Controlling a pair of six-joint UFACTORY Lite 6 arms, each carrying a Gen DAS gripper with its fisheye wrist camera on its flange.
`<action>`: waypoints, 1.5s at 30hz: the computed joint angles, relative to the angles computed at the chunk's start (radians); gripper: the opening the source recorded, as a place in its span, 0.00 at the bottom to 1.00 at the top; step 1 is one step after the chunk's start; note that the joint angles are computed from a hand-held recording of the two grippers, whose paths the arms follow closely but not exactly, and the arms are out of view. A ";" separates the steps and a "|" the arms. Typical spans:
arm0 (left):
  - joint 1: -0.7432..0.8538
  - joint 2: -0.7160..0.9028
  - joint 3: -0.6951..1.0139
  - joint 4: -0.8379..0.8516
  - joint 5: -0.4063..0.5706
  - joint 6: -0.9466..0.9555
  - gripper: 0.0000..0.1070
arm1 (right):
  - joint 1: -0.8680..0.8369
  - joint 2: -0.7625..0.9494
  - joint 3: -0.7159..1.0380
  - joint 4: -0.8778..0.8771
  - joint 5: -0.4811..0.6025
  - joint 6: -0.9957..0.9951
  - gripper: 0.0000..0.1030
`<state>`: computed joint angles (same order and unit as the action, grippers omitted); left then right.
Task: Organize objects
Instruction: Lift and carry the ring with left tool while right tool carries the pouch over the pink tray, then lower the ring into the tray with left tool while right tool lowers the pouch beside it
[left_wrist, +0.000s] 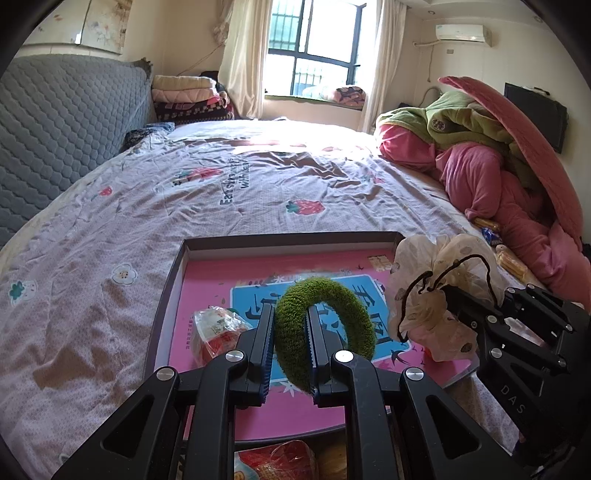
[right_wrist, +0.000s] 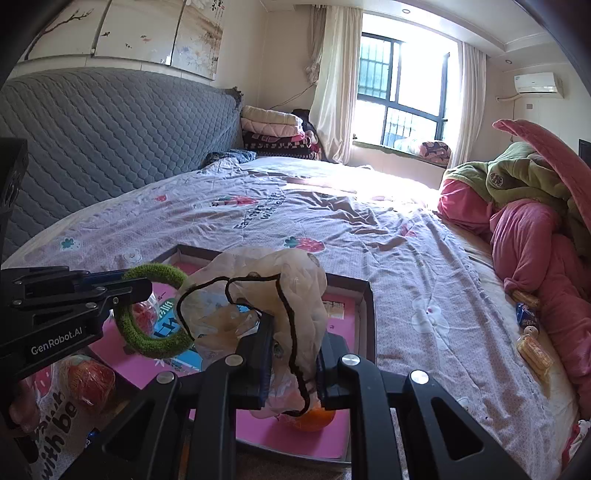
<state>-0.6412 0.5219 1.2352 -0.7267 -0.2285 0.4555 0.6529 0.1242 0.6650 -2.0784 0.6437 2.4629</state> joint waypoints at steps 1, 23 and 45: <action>0.001 0.004 0.001 0.010 0.004 -0.009 0.15 | 0.002 0.014 0.007 0.006 -0.001 -0.006 0.18; -0.025 0.093 0.075 -0.181 0.054 0.196 0.15 | 0.037 0.144 0.061 0.029 -0.043 -0.022 0.18; -0.020 0.166 0.160 -0.856 0.100 0.879 0.15 | -0.001 0.155 0.065 0.018 -0.085 0.010 0.18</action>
